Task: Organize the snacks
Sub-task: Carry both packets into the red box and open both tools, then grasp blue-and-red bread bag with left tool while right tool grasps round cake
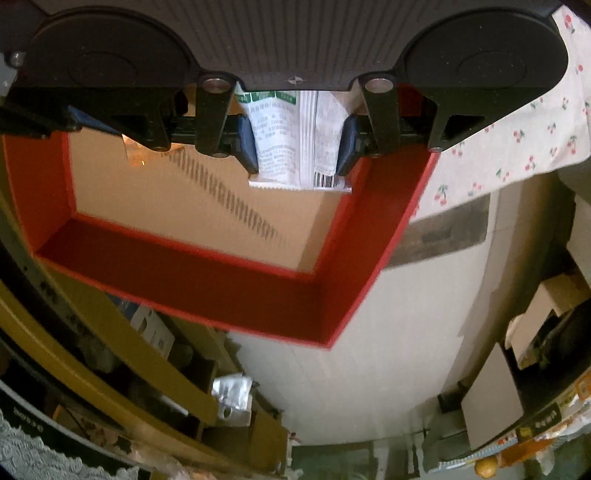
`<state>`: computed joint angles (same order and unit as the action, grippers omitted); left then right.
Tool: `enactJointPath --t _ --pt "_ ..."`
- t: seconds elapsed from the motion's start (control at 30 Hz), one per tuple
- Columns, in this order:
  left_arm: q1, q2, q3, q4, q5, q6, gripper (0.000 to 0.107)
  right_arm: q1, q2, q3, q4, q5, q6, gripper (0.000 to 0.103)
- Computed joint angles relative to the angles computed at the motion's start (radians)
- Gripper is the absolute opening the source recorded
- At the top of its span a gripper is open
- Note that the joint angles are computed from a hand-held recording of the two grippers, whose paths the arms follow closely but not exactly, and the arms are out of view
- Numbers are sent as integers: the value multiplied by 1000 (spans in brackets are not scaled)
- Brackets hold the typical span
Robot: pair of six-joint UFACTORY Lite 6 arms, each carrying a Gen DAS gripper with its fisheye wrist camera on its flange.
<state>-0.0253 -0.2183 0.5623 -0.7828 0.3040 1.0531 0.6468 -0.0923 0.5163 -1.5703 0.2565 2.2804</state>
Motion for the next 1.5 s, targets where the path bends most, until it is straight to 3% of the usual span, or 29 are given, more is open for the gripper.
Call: enactJointPath --t 0.27,0.6,0.7,0.87,1.03,1.23,1.5 --pt "53 -93 -64 66 68 -30 54 60 -20 5 215 26 -194 45" --pt "220 -235 -122 126 305 -30 57 156 -121 -30 581 68 -517 46" --pt "272 -253 -115 109 359 -2 58 195 -149 -25 604 122 -516 48" --pt "322 -330 -119 61 411 48 74 230 -234 -50 574 194 -457 54" --pt "374 -381 -111 32 470 79 80 250 -306 -63 590 255 -453 57" --pt "526 -437 -100 17 635 133 83 371 -390 -61 628 370 -431 57" --pt "897 -483 -89 53 927 332 83 679 -484 -58 661 621 -273 57"
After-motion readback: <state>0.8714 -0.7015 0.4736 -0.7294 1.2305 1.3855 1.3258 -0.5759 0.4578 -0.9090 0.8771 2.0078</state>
